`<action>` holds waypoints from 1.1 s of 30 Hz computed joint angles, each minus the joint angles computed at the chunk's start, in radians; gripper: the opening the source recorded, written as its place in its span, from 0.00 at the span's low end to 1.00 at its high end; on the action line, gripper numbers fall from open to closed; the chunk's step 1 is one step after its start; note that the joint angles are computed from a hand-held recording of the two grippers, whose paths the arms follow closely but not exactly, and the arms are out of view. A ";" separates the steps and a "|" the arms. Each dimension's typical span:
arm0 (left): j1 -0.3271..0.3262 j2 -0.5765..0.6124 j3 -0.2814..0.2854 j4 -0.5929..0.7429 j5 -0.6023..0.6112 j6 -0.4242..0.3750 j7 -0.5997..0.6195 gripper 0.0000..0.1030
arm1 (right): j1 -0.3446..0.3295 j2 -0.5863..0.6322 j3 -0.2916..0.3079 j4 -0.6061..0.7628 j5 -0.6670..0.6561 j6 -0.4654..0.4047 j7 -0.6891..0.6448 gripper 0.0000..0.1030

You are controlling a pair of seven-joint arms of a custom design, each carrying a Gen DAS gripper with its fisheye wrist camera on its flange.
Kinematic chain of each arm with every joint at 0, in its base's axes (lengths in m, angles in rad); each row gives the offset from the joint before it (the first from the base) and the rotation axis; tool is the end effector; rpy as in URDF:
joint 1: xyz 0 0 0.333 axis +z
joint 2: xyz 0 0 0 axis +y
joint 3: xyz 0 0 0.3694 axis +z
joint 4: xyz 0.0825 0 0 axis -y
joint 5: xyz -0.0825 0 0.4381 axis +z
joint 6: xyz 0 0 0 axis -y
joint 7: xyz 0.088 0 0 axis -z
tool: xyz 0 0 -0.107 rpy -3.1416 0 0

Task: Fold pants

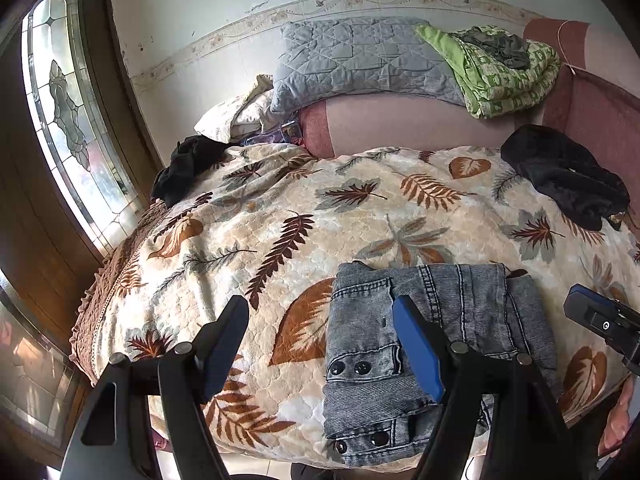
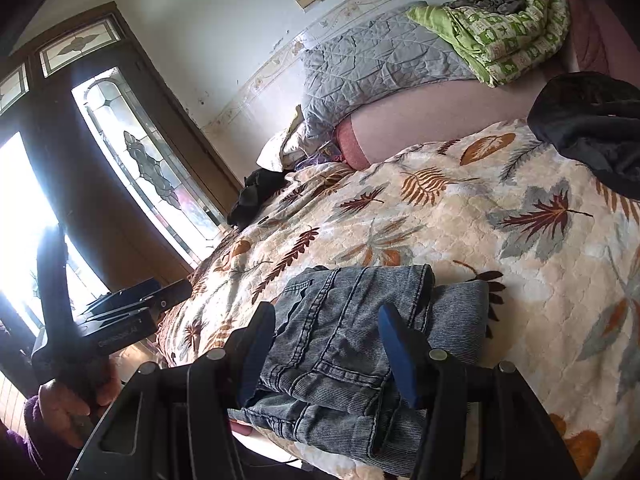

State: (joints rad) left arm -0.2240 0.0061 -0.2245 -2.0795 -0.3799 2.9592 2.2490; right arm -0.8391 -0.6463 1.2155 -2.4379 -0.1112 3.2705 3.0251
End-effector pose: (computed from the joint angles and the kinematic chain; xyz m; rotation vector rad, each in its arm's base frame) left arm 0.5902 -0.2560 0.5527 -0.9392 2.2624 -0.9345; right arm 0.4650 0.2832 0.5104 -0.8775 1.8141 -0.5548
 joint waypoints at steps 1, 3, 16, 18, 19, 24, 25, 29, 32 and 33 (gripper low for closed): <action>0.000 0.001 0.000 0.000 0.003 0.001 -0.002 0.73 | 0.000 0.001 0.000 0.000 0.000 0.001 0.000 0.56; 0.000 0.004 0.000 0.000 0.009 0.004 -0.007 0.73 | -0.001 0.005 0.002 0.000 0.000 0.004 -0.003 0.56; 0.007 0.023 -0.006 0.011 0.048 -0.005 -0.039 0.73 | -0.015 0.027 0.016 0.014 -0.008 0.002 -0.024 0.56; 0.009 0.027 -0.007 0.013 0.055 -0.004 -0.044 0.73 | -0.021 0.035 0.020 0.019 -0.010 0.001 -0.029 0.56; 0.010 0.028 -0.008 0.014 0.056 -0.005 -0.044 0.73 | -0.023 0.038 0.022 0.020 -0.011 0.001 -0.031 0.56; 0.013 0.035 -0.012 0.019 0.068 -0.009 -0.054 0.73 | -0.030 0.046 0.029 0.027 -0.015 -0.003 -0.041 0.56; 0.013 0.036 -0.012 0.020 0.070 -0.010 -0.056 0.73 | -0.033 0.048 0.031 0.029 -0.016 -0.004 -0.043 0.56; 0.017 0.040 -0.013 0.024 0.078 -0.011 -0.062 0.73 | -0.039 0.054 0.038 0.036 -0.021 -0.010 -0.048 0.56; 0.018 0.045 -0.013 0.028 0.091 -0.013 -0.075 0.73 | -0.042 0.058 0.040 0.038 -0.024 -0.011 -0.050 0.56; 0.019 0.045 -0.013 0.028 0.094 -0.013 -0.077 0.73 | -0.044 0.059 0.043 0.039 -0.024 -0.011 -0.049 0.56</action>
State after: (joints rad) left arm -0.2048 0.0512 -0.2373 -2.0518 -0.2854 2.9463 2.1716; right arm -0.8831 -0.5870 1.2582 -2.3984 -0.1347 3.2600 2.9760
